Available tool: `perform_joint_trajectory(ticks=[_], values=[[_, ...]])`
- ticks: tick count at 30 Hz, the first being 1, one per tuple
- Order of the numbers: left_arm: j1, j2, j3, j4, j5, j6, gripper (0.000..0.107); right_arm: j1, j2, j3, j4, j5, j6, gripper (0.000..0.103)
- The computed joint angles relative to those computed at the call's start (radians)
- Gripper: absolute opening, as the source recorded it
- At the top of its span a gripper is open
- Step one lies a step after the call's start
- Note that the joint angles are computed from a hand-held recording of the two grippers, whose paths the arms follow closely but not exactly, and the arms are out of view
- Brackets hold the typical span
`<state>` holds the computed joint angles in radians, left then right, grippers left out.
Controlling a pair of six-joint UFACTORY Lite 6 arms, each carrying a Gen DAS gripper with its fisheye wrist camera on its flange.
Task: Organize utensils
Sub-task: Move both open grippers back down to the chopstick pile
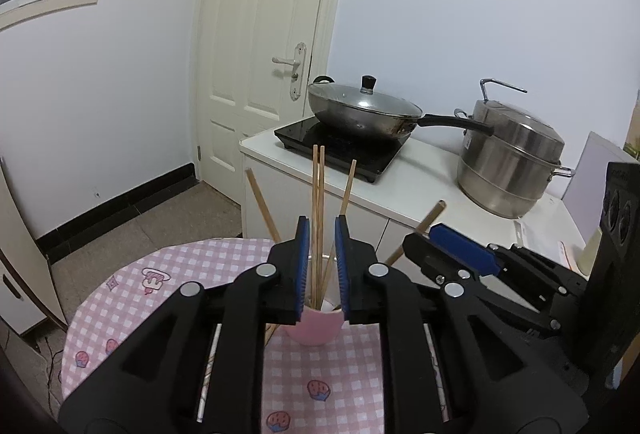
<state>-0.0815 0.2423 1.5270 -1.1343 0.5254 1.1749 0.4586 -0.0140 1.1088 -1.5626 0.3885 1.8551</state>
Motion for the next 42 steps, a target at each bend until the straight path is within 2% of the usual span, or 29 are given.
perform_joint_trajectory(ticks=[2, 7, 9, 10, 14, 19, 23, 34, 36, 38, 42], values=[[0.016, -0.047, -0.046, -0.012, 0.014, 0.022, 0.025, 0.02, -0.017, -0.007, 0.017, 0.021, -0.013, 0.026], [0.07, -0.165, -0.167, -0.059, 0.037, 0.103, 0.027, 0.1, -0.083, -0.051, 0.063, 0.1, -0.045, 0.032], [0.106, -0.202, -0.205, -0.079, 0.065, 0.128, 0.04, 0.136, -0.109, -0.074, 0.067, 0.135, -0.04, 0.034], [0.129, -0.223, -0.231, -0.099, 0.078, 0.151, 0.05, 0.151, -0.112, -0.078, 0.071, 0.148, -0.04, 0.034], [0.216, -0.301, -0.332, -0.129, 0.127, 0.246, 0.05, 0.234, -0.123, -0.102, 0.085, 0.209, -0.026, 0.035], [0.349, -0.322, -0.394, -0.12, 0.21, 0.35, 0.053, 0.322, -0.063, -0.086, 0.094, 0.245, -0.011, 0.037], [0.445, -0.24, -0.369, -0.07, 0.255, 0.389, 0.056, 0.352, 0.034, -0.045, 0.094, 0.221, 0.008, 0.037], [0.492, 0.105, -0.214, 0.085, 0.225, 0.378, 0.056, 0.31, 0.339, 0.104, 0.117, 0.067, 0.053, 0.037], [0.486, 0.18, -0.161, 0.11, 0.223, 0.351, 0.051, 0.29, 0.384, 0.122, 0.13, 0.033, 0.05, 0.037], [0.481, 0.268, -0.086, 0.159, 0.227, 0.296, 0.039, 0.279, 0.427, 0.149, 0.157, 0.016, 0.034, 0.037], [0.459, 0.411, 0.055, 0.245, 0.219, 0.201, 0.037, 0.244, 0.495, 0.186, 0.186, -0.032, 0.023, 0.037]])
